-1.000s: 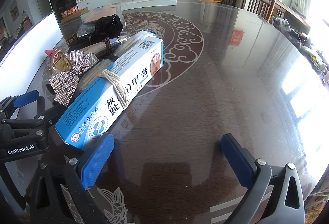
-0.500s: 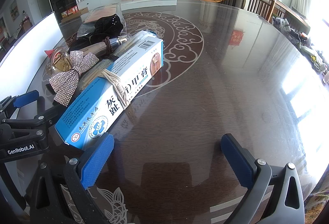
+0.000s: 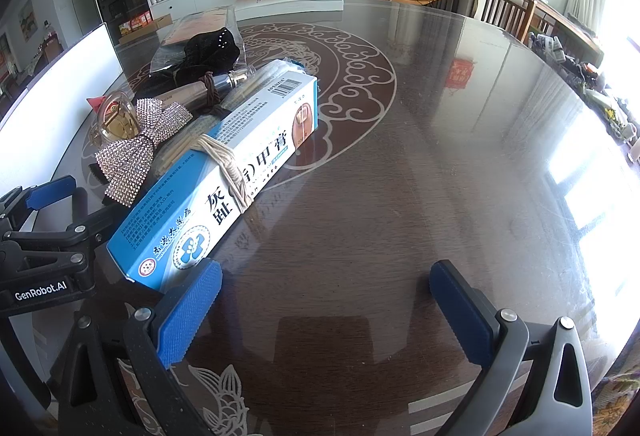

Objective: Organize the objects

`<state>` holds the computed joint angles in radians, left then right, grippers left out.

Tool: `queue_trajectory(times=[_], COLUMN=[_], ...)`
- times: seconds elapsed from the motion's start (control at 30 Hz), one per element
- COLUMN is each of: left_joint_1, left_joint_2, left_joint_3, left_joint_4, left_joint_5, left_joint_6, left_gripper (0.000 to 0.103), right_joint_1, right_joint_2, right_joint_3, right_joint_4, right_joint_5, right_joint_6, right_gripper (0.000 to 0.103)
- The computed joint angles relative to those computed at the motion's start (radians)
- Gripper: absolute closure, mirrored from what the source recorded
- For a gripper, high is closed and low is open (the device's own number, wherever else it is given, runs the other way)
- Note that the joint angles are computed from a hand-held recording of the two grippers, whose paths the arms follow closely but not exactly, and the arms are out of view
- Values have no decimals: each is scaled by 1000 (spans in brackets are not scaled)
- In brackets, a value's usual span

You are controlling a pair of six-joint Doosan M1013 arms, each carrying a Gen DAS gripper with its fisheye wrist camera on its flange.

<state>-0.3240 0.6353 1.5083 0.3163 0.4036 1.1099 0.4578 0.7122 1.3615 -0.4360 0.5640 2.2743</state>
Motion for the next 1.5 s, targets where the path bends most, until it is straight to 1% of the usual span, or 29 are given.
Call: queue_trajectory(times=[1.33,1.37,1.5], left_joint_1=[1,-1,-12], left_joint_2=[0,-1,-8], left_joint_3=[-1,2,-1], left_joint_4=[-5,6,-33], left_joint_5=[0,4,62], left_joint_6=[-2,-18,4], left_gripper=[0,0,0], right_joint_1=[-1,-1,-1], right_joint_2=[1,1,1], right_joint_3=[0,0,0], right_joint_4=[-2,-2,-3], right_joint_5=[0,0,-1], right_joint_6=[3,3,3], right_gripper=[0,0,0])
